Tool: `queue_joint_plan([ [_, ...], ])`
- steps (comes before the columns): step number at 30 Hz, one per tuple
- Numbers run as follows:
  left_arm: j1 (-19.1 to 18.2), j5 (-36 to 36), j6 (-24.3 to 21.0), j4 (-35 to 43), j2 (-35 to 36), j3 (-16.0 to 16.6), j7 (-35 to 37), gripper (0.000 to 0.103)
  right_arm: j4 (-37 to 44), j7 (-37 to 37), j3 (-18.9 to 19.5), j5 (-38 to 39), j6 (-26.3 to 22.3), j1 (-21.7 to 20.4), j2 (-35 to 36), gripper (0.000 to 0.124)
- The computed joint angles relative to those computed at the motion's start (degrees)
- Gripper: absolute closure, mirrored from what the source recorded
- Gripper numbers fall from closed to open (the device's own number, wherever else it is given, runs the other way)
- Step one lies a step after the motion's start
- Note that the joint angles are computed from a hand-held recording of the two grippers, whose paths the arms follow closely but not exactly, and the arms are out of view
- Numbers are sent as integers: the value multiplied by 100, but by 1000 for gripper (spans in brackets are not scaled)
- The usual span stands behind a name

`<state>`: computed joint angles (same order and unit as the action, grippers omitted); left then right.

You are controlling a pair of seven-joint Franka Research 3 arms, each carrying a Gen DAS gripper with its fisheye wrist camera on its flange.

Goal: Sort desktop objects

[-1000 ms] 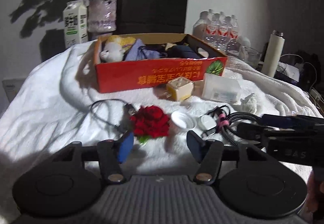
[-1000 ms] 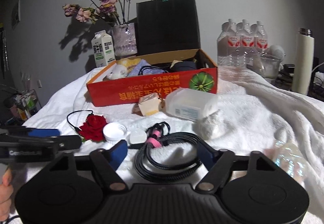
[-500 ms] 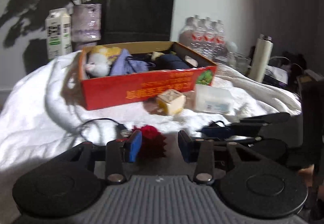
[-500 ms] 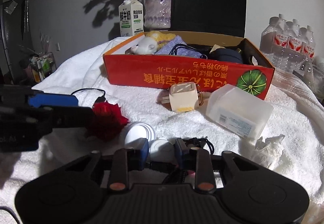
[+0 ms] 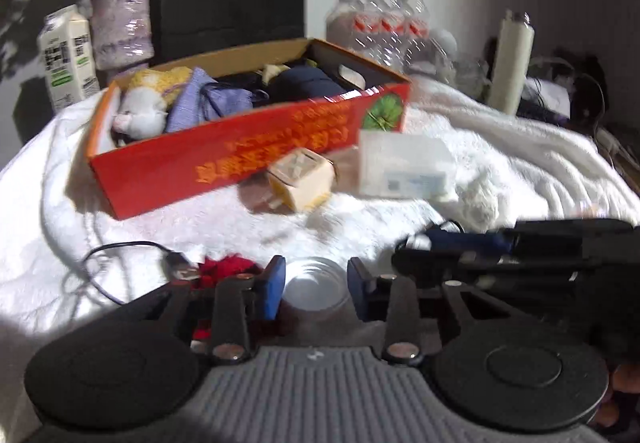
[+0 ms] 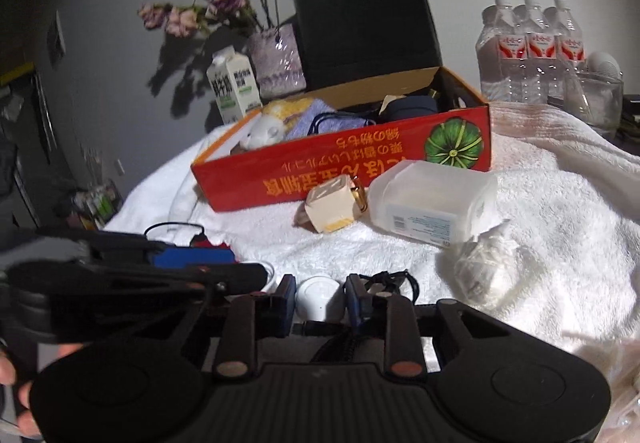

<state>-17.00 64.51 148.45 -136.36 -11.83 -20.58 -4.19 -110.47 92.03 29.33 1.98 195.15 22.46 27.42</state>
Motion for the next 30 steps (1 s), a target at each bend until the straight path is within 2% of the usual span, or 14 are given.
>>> queue_joint_plan([
  [2,-40,-259,53,93,171,41,254,73,-153,86,-33,28,348,-7,-37,99],
  [3,-47,-209,-51,128,210,-1,158,76,-216,158,-74,18,463,5,-61,99],
  [4,-67,-159,-112,148,226,-22,122,84,-271,243,-132,15,551,34,-85,99],
  [7,-147,22,-115,93,131,-67,92,84,-374,543,-150,-164,641,-35,-110,98],
  [8,-196,-31,-236,123,153,-97,237,86,-398,614,-174,-227,695,-31,-116,98],
  [9,-246,-126,-389,147,179,-119,373,96,-420,674,-206,-290,763,-15,-121,98],
  [14,-437,-150,-963,189,20,-234,122,99,-489,652,-655,-301,1046,429,-202,99],
  [16,-470,-135,-911,24,-288,-255,-250,99,-532,615,-763,-312,1211,541,-224,98],
  [19,-477,-214,-865,-218,-768,-348,-639,99,-575,807,-685,-626,1375,420,-223,98],
  [22,-454,-316,-893,-434,-1218,-461,-865,100,-710,736,-864,-486,1411,639,-415,98],
  [24,-431,-443,-680,-614,-1538,-417,-957,100,-837,988,-741,-707,1482,491,-543,98],
  [28,-204,-604,-247,-768,-1982,-263,-576,100,-971,1493,-649,-1138,1443,317,-855,98],
  [30,28,-542,-18,-787,-2144,-170,-382,100,-838,1953,-506,-1576,1291,70,-912,98],
])
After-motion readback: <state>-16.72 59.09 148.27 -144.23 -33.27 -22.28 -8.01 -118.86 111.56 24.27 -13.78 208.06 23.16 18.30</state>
